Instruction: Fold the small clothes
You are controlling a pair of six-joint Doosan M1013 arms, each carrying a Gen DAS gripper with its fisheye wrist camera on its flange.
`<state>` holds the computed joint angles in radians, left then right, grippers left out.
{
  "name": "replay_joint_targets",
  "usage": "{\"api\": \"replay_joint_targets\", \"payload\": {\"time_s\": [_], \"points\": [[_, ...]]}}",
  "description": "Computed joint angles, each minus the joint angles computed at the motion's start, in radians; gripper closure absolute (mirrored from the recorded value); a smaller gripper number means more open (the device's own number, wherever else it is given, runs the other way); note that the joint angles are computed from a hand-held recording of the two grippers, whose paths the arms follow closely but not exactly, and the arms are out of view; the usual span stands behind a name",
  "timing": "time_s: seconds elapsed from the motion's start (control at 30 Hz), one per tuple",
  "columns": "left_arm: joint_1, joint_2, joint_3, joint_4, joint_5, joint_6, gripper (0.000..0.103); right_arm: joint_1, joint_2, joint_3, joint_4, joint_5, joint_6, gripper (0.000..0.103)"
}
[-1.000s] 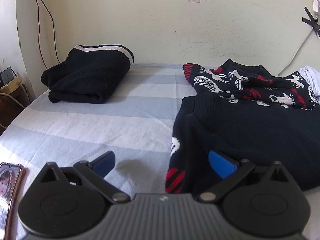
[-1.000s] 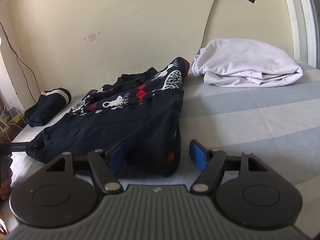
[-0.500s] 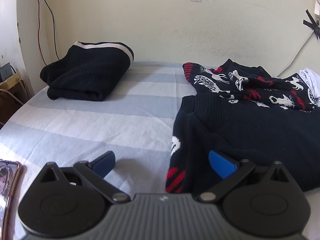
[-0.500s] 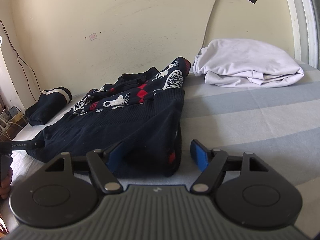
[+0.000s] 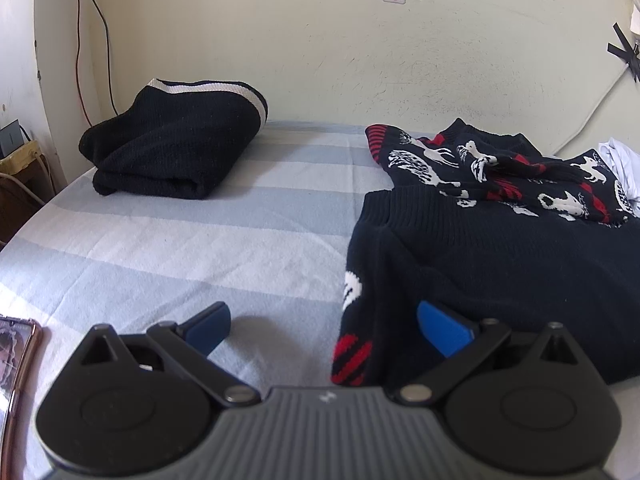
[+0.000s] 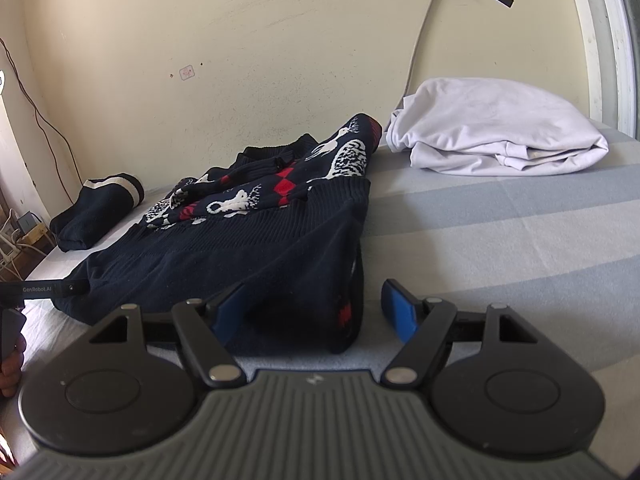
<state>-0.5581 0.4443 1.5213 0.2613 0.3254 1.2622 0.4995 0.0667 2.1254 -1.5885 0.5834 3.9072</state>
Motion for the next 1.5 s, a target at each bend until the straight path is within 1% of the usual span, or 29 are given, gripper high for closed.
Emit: {"api": "replay_joint_targets", "payload": {"time_s": [0.47,0.9,1.13,1.2,1.27,1.5], "points": [[0.002,0.001,-0.002,-0.038,0.002,0.022,0.0,-0.003,-0.001,0.001,-0.003,-0.008,-0.002,0.024],[0.007,-0.004,0.006,-0.087,-0.013,0.058,0.0,-0.004,-0.001,0.001,-0.003,-0.014,-0.004,0.022],[0.014,-0.008,0.012,-0.168,-0.021,0.141,0.0,-0.011,-0.005,0.004,-0.016,-0.029,0.006,0.021],[0.013,-0.008,0.012,-0.157,-0.023,0.129,0.0,-0.012,-0.006,0.005,-0.02,-0.032,0.01,0.021],[0.009,-0.008,0.012,-0.115,-0.02,0.088,0.0,-0.012,-0.006,0.005,-0.021,-0.032,0.011,0.021],[0.009,-0.007,0.012,-0.105,-0.018,0.08,0.0,-0.012,-0.006,0.004,-0.018,-0.033,0.008,0.02]]}}
